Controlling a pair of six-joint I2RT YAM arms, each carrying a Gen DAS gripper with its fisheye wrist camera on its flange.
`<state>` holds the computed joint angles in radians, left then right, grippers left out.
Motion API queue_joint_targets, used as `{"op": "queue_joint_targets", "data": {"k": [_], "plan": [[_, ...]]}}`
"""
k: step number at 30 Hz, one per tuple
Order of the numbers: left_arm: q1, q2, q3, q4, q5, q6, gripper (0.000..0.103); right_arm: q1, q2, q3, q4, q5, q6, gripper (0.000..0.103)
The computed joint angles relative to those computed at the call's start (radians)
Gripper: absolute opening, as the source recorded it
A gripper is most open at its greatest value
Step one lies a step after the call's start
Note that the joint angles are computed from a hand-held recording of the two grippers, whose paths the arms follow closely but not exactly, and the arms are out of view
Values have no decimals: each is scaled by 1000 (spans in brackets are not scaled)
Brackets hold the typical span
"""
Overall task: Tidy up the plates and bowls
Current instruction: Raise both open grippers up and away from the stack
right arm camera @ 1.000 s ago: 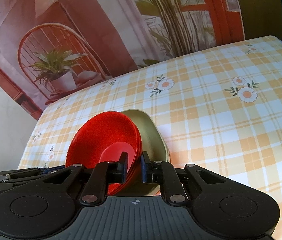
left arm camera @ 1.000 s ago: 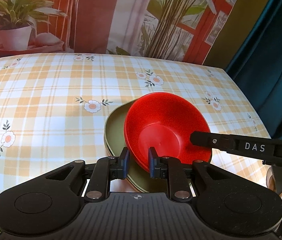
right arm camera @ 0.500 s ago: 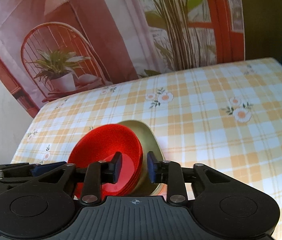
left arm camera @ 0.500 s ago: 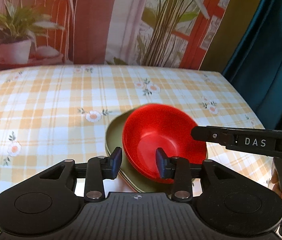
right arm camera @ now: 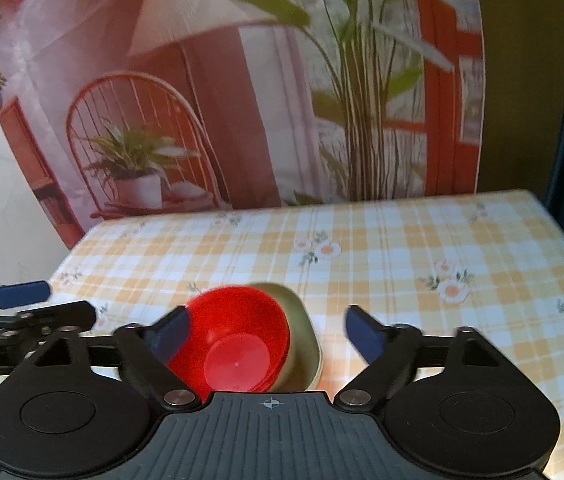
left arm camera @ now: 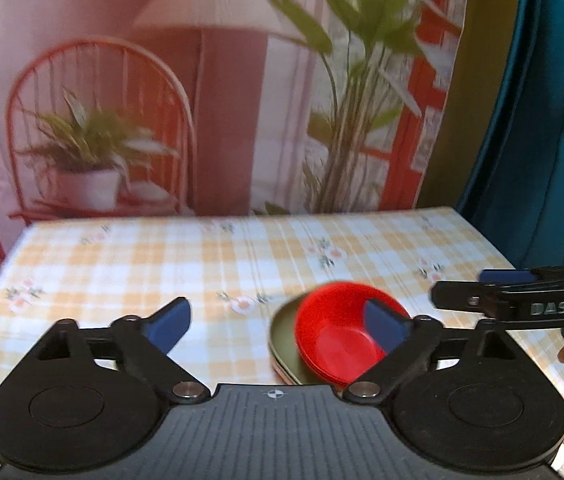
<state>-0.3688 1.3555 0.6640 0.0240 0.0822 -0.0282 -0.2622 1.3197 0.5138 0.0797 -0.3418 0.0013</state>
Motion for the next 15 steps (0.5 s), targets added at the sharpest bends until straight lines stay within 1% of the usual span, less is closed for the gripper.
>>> {"op": "queue_joint_targets", "data": {"k": [1,3,7,11,13,15], "plan": [[-4,-31,-9,-6,-17,3,100,-2,-32,-9,-8,0,-5,100],[-13,-101,-28,-22,-52,5,103,-4,-102,-24,-35,2,-14,103],[-44,-241,-55,-84,-123,4,103,-15,-246,-42,-117,-4,-14,103],[-84,-362,-62,-158,-212,-20,103,-12,-410,-60,-206,9,-9,103],[-100,-417,-63,-194,-237,-31,103,-3,-487,-64,-253,33,-12,103],[-111,-488,-72,-226,-248,-25,103,21,-573,-67,-302,85,-11,103]]}}
